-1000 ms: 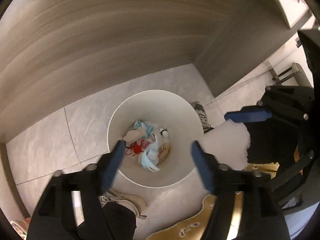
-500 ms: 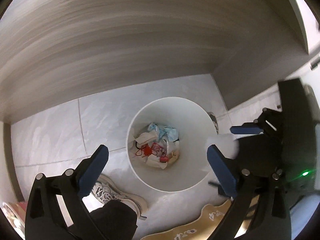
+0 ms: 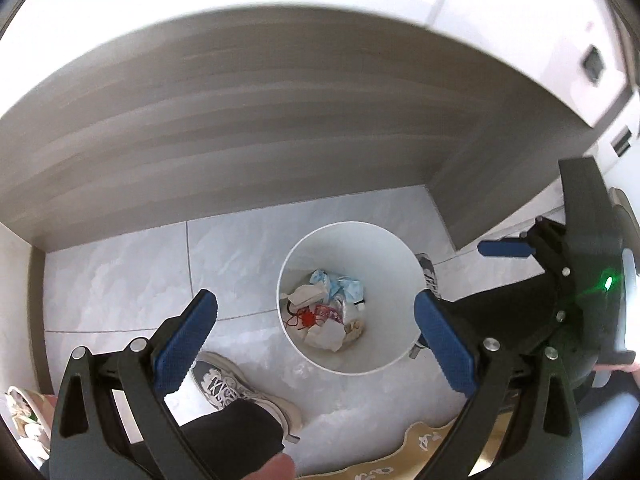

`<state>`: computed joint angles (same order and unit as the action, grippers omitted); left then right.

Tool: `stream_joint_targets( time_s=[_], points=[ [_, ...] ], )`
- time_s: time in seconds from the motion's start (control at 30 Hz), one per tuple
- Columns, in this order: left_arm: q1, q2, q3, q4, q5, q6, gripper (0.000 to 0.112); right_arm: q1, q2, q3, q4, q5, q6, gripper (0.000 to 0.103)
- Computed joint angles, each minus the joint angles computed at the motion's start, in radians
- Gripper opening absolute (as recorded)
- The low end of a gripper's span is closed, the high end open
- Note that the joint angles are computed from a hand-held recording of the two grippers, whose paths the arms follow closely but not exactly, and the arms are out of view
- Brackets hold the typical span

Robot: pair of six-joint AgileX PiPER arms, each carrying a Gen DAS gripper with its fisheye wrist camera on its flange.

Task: Collect trash

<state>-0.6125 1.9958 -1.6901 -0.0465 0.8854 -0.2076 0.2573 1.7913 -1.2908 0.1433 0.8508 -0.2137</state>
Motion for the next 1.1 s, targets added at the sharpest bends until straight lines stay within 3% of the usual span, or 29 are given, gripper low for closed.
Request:
stream_joint_targets(
  time_s=[0.33,0.63,0.77,0.93,1.03,1.1],
  points=[
    [-0.006,-0.249,0.208,-0.031,-0.054,-0.012,0.097,0.005,-0.305,0.168,-0.022,-0.031,0.126,0.098],
    [-0.078,-0.391,0.223,0.057,-0.046,-0.121,0.097,0.045,-0.501,0.2,-0.08,0.011,0.234,0.098],
    [-0.165,-0.414,0.155,0.224,0.011,-0.189,0.097,0.064,-0.586,0.161,-0.112,0.052,0.264,0.098],
    [-0.209,-0.442,0.048,0.29,0.081,-0.199,0.097,0.031,-0.655,0.036,-0.08,0.129,0.227,0.098],
    [-0.243,-0.442,-0.049,0.35,0.153,-0.234,0.097,0.011,-0.677,-0.041,-0.068,0.163,0.213,0.098],
    [-0.301,-0.437,-0.111,0.474,0.215,-0.304,0.097,-0.008,-0.679,-0.097,-0.052,0.188,0.195,0.098]
  ],
)
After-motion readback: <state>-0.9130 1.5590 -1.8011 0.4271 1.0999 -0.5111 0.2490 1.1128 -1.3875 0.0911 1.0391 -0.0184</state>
